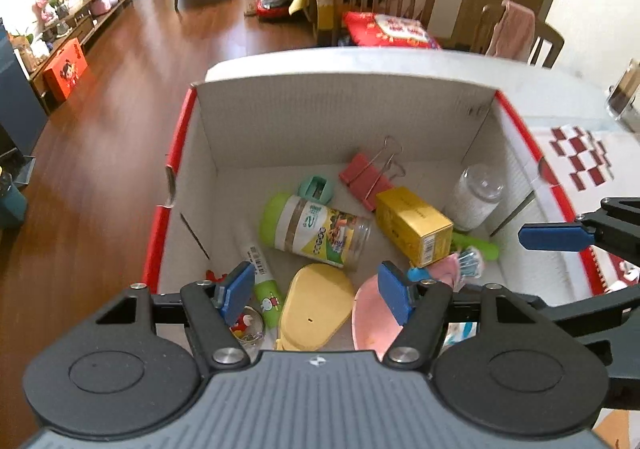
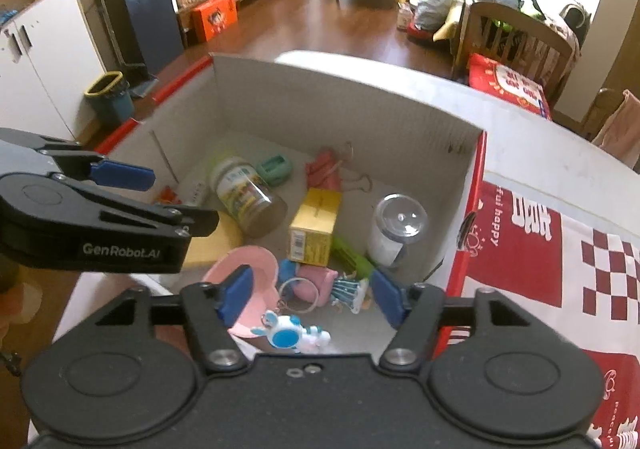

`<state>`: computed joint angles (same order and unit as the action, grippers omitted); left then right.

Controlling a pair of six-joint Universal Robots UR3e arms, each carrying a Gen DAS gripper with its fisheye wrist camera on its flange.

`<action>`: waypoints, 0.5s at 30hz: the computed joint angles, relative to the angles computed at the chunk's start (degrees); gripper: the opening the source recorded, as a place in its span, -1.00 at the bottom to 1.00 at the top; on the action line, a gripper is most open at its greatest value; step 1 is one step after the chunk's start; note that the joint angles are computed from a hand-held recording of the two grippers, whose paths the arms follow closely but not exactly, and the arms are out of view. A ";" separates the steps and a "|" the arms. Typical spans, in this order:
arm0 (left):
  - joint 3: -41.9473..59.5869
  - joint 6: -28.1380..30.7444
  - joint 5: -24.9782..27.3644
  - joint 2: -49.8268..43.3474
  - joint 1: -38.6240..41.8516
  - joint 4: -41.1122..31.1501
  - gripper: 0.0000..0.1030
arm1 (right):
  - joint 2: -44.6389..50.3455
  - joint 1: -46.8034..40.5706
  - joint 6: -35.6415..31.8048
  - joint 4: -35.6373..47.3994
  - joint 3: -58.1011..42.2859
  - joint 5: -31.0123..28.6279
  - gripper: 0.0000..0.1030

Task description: Organize rigid objects

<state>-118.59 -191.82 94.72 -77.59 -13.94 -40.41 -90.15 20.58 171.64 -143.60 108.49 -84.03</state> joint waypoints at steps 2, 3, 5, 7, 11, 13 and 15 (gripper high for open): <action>-0.26 -0.46 -0.04 1.57 0.28 -0.22 0.31 | -2.31 -0.77 -0.44 0.07 1.30 1.30 0.46; -0.41 -0.47 -0.26 2.67 0.53 -0.53 0.31 | -3.66 -1.44 -0.75 0.28 2.00 2.33 0.51; -0.62 -1.13 0.37 4.19 0.00 -0.64 0.32 | -6.00 -2.44 -1.02 0.43 3.08 4.09 0.59; -0.67 -1.43 0.66 6.04 -0.35 -1.47 0.35 | -8.38 -3.86 -1.66 0.21 4.35 6.40 0.65; -1.45 -2.43 2.13 9.17 -1.93 -0.71 0.48 | -13.01 -6.01 -2.43 0.09 6.58 10.23 0.77; -1.42 -2.87 3.31 10.34 -3.11 -0.46 0.48 | -15.48 -7.15 -2.79 0.54 7.58 12.08 0.84; -1.17 -3.48 3.66 11.53 -3.70 -1.05 0.48 | -18.59 -8.61 -3.23 1.04 8.95 14.22 0.93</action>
<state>-119.75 -195.30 98.38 -66.05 -17.64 -41.45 -108.74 11.97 168.41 -142.56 117.44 -69.81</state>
